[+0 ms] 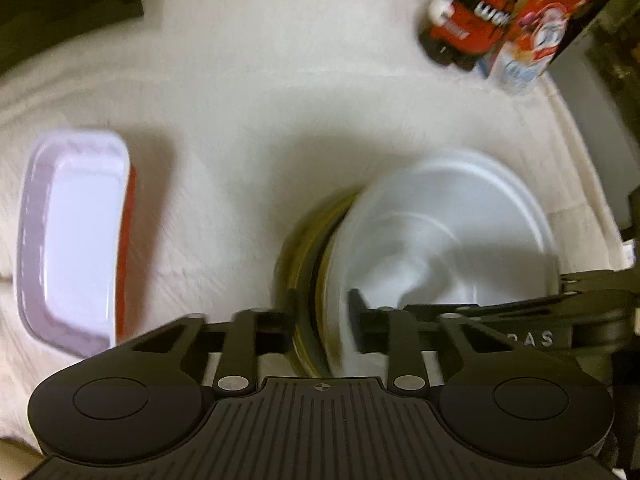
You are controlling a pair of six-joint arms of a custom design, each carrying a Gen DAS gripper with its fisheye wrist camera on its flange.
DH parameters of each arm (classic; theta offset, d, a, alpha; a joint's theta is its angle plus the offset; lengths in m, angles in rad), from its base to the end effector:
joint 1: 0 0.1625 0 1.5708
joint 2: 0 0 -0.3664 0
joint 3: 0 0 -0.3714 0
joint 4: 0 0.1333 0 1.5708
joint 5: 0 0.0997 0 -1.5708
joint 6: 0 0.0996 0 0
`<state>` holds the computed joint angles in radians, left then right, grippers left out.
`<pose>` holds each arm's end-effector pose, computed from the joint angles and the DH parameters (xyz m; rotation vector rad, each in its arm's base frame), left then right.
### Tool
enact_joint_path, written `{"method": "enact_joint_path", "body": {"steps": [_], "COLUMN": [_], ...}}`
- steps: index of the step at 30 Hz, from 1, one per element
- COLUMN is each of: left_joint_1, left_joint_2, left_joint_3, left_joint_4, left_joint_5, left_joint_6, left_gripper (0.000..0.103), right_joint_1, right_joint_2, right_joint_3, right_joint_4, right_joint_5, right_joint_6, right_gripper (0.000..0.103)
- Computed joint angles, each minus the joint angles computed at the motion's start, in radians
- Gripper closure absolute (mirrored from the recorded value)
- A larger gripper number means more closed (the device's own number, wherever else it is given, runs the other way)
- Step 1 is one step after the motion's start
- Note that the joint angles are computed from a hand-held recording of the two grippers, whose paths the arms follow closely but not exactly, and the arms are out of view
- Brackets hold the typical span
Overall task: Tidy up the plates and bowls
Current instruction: 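Lift the tilted bowl stack with the right tool onto the steel bowl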
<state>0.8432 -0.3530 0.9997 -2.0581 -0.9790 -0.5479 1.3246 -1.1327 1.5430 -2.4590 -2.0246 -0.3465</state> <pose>-0.3415 -0.6674 -0.0321 0.2916 2.5421 -0.3001 -0.0656 -0.6287 0.3125 -0.0154 -2.5469 0.4210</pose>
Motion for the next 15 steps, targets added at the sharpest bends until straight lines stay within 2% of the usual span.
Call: {"method": "enact_joint_path", "body": {"steps": [2, 5, 8, 10, 12, 15], "left_joint_1": [-0.009, -0.020, -0.021, -0.020, -0.018, -0.017], "left_joint_2": [-0.036, -0.081, -0.109, -0.117, -0.120, -0.124], "left_joint_3": [0.049, 0.116, 0.159, 0.171, 0.175, 0.171], "left_joint_4": [-0.049, -0.137, -0.215, -0.246, -0.262, -0.264], "left_joint_5": [0.004, 0.000, -0.028, -0.040, -0.051, -0.071], "left_joint_6": [-0.002, 0.026, 0.035, 0.032, 0.028, 0.035], "left_gripper": [0.085, 0.085, 0.085, 0.085, 0.085, 0.085], "right_joint_1": [-0.002, 0.010, 0.025, 0.025, 0.033, 0.042], "right_joint_2": [-0.010, -0.021, -0.036, -0.055, -0.074, -0.111], "right_joint_3": [-0.002, -0.007, 0.001, 0.009, 0.037, 0.086], "right_joint_4": [0.013, 0.028, -0.015, -0.030, -0.085, -0.167], "right_joint_5": [0.005, -0.022, -0.041, -0.029, -0.038, -0.008], "right_joint_6": [0.004, -0.014, -0.063, -0.094, -0.120, -0.198], "right_gripper": [0.045, 0.041, 0.041, 0.041, 0.041, 0.041]}}
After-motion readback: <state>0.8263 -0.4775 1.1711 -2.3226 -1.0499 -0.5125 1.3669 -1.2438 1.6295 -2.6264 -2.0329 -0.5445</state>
